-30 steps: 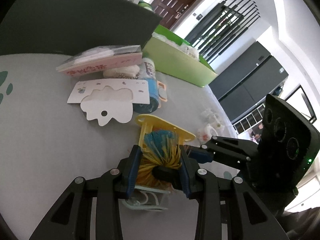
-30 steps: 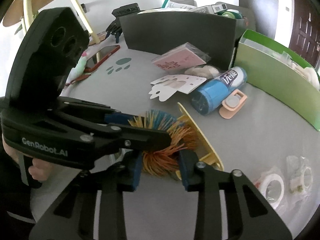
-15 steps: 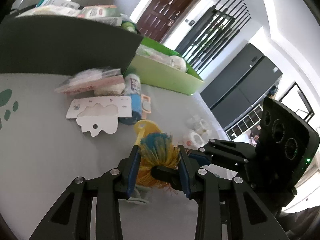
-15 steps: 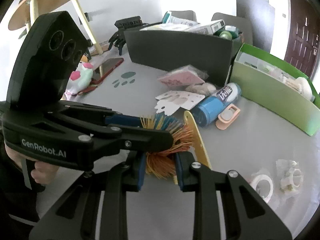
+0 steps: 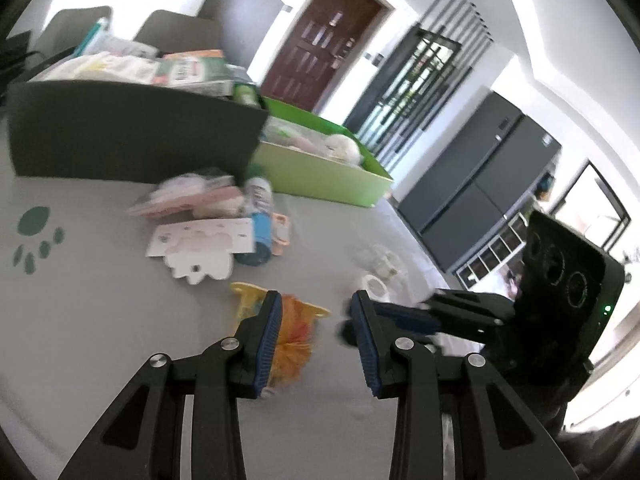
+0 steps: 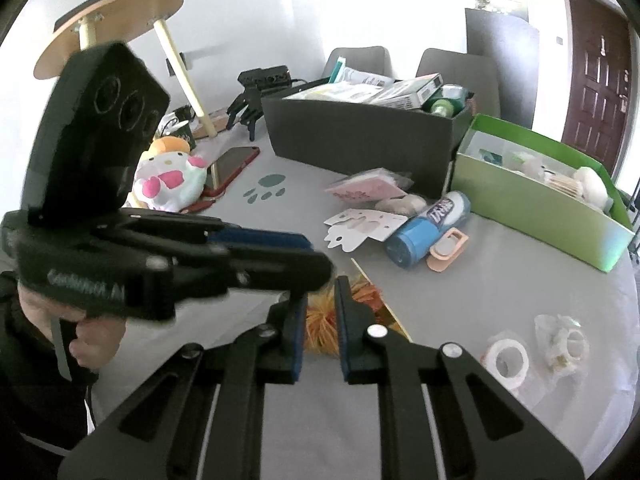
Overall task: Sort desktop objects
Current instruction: 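Close the right gripper on the orange bristle ball and lift it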
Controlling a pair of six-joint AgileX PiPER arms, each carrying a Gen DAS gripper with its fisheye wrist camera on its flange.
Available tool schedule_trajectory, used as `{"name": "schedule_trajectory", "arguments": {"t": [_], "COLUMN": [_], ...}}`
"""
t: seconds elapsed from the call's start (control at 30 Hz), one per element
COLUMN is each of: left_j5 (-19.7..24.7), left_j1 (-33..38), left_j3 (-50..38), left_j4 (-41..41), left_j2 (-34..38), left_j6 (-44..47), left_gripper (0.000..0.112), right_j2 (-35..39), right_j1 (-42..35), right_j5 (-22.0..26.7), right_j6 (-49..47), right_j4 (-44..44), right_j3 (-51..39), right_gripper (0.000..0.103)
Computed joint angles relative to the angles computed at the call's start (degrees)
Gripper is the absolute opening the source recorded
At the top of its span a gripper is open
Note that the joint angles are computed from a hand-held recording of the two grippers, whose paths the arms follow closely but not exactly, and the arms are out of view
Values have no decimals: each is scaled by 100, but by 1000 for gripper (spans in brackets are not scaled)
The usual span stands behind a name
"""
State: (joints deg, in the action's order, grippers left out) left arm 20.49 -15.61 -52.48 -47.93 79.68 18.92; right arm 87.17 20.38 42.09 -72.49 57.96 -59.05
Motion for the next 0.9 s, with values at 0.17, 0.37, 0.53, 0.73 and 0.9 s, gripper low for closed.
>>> {"name": "schedule_trajectory", "arguments": {"t": [0.17,0.37,0.53,0.73,0.9], "left_j5": [34,217,373,533,692], "left_j1": [274,215,168,270,358], "left_j3": [160,-117,-399,-545,-657], "left_j4": [-243,-108,-172,-426,-553], "left_j2": [55,532,1028,1291,1538], "left_j6": [209,87,165,475,654], "left_gripper": [36,37,37,37,37], "right_j2": [49,272,513,966,1232], "right_j1": [-250,20,176,426,622], "right_j5": [148,-83,-212,-318,-418], "right_j6": [20,191,358,815,1018], "right_j4": [-18,-311,-502,-943,-1168], "right_j3": [79,84,-53,-431,-675], "right_gripper": [15,16,29,31,37]}}
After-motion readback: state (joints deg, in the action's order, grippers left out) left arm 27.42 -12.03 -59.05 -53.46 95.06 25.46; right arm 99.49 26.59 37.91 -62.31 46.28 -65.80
